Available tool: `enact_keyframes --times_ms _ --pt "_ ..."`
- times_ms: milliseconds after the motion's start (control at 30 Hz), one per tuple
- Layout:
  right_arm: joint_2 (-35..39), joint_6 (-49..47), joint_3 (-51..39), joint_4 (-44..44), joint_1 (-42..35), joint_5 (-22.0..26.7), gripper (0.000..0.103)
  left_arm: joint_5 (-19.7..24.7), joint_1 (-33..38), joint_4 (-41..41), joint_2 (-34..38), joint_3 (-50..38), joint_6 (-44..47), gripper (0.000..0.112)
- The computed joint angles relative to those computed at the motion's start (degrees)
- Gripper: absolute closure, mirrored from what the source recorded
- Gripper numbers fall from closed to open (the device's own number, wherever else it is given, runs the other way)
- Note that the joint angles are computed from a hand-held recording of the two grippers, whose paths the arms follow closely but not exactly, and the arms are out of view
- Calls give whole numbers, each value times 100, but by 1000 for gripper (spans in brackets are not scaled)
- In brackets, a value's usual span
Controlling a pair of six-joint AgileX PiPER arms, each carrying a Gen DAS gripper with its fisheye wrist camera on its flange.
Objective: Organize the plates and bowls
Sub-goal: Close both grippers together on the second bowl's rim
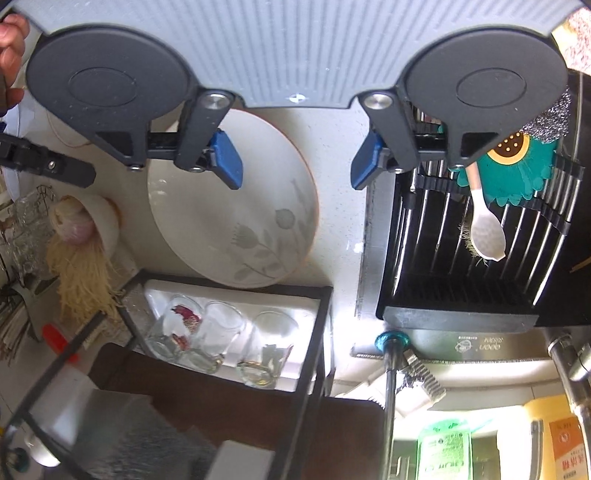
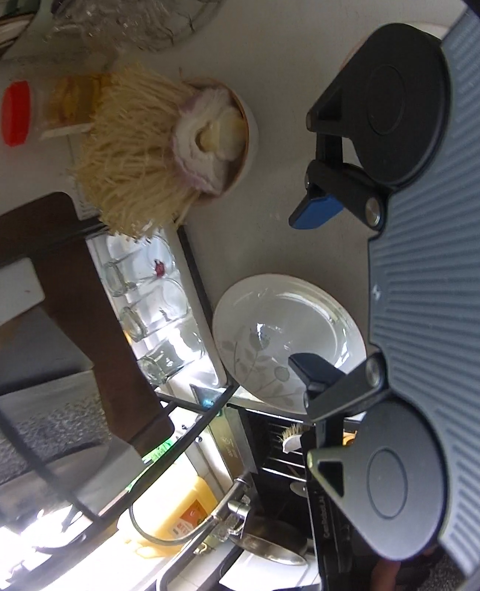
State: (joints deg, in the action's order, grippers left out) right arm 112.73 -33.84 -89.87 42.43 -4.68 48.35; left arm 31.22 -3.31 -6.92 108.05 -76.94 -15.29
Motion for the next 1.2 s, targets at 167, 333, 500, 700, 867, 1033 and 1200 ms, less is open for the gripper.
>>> enact_keyframes --times_ms 167,333,500,700,867,1033,1200 --pt "300 398 -414 -317 202 29 28 77 244 -688 408 -394 695 40" --pt "543 691 -712 -455 336 -99 28 164 349 -1491 767 -732 1823 40" --pt "817 957 -1000 -695 426 -86 29 129 350 -1431 920 -833 2065 41" --pt "1210 1255 -1512 -923 523 145 39 275 532 -1533 1205 -1074 2123 42" --pt "1442 1289 -1820 -1019 639 320 53 596 604 -1818 1523 -1522 2393 60" --pt "1586 1507 -1979 -1210 708 389 61 718 509 -1634 1707 -1776 2266 68" --pt "1689 1652 -2136 -1248 709 457 69 678 519 -1486 1758 -1809 2151 82"
